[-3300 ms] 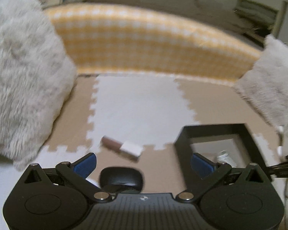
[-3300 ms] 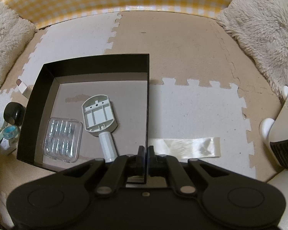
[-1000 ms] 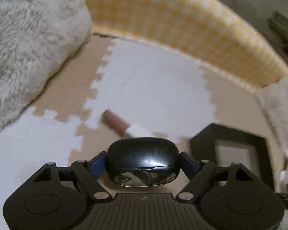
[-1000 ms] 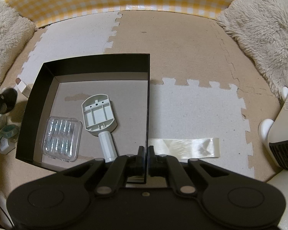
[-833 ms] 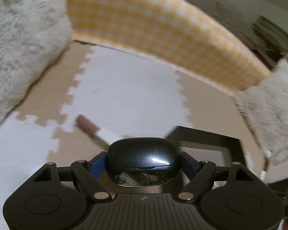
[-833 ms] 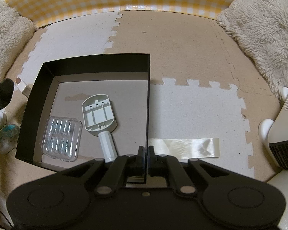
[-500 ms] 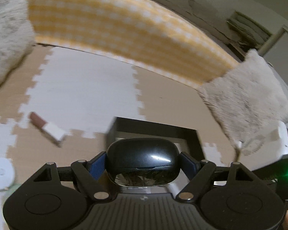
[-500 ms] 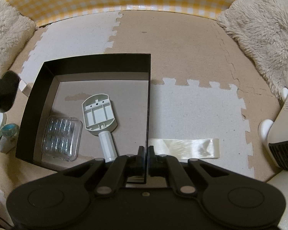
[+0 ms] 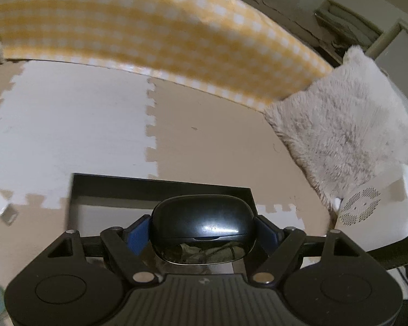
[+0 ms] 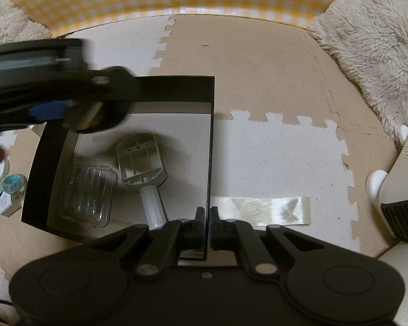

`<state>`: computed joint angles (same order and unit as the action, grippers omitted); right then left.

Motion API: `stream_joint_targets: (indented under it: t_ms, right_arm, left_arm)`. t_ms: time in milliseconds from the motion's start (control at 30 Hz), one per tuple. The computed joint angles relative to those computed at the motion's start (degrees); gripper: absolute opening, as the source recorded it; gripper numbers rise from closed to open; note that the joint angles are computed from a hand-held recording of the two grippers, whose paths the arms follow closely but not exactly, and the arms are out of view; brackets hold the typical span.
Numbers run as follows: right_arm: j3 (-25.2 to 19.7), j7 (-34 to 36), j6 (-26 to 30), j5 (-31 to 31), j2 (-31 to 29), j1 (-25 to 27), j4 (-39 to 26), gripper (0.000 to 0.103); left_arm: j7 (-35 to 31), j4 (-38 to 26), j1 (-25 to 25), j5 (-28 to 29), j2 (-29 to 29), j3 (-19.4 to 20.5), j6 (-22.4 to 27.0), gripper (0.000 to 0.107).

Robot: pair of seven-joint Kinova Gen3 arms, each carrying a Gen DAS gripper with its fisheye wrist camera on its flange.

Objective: Organize rigid objects
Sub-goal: 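Lift the black oval case with the left gripper and carry it over the box, then lower the black oval case into the box and open the left gripper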

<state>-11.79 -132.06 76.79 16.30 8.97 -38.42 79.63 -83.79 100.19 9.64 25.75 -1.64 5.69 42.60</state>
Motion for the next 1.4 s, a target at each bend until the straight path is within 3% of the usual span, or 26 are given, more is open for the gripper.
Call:
stream_joint_targets:
  t_ms: [200, 533, 633, 1067, 1400]
  right_arm:
    - [0.1, 0.2, -0.1, -0.3, 0.0, 0.2, -0.1, 0.003]
    - [0.0, 0.1, -0.2, -0.5, -0.1, 0.2, 0.0, 0.003]
    - [0.0, 0.2, -0.2, -0.6, -0.1, 0.3, 0.0, 0.004]
    - [0.2, 0.9, -0.9, -1.2, -0.2, 0.9, 0.5, 0.004]
    - [0.1, 0.8, -1.4, -1.5, -0.7, 1.2, 0.9, 0.004]
  left_arm:
    - [2.9, -1.0, 2.1, -4.6, 3.5, 2.0, -3.6, 0.081]
    - [5.9, 0.8, 2.6, -1.8, 6.4, 2.7, -8.5, 0.082]
    - [4.8, 1.0, 1.6, 0.9, 6.8, 2.7, -7.5, 0.086]
    - [3.2, -1.2, 2.0, -4.0, 4.5, 2.3, -0.3, 0.103]
    - [3.1, -2.0, 1.0, -6.2, 0.1, 0.7, 4.5, 0.103]
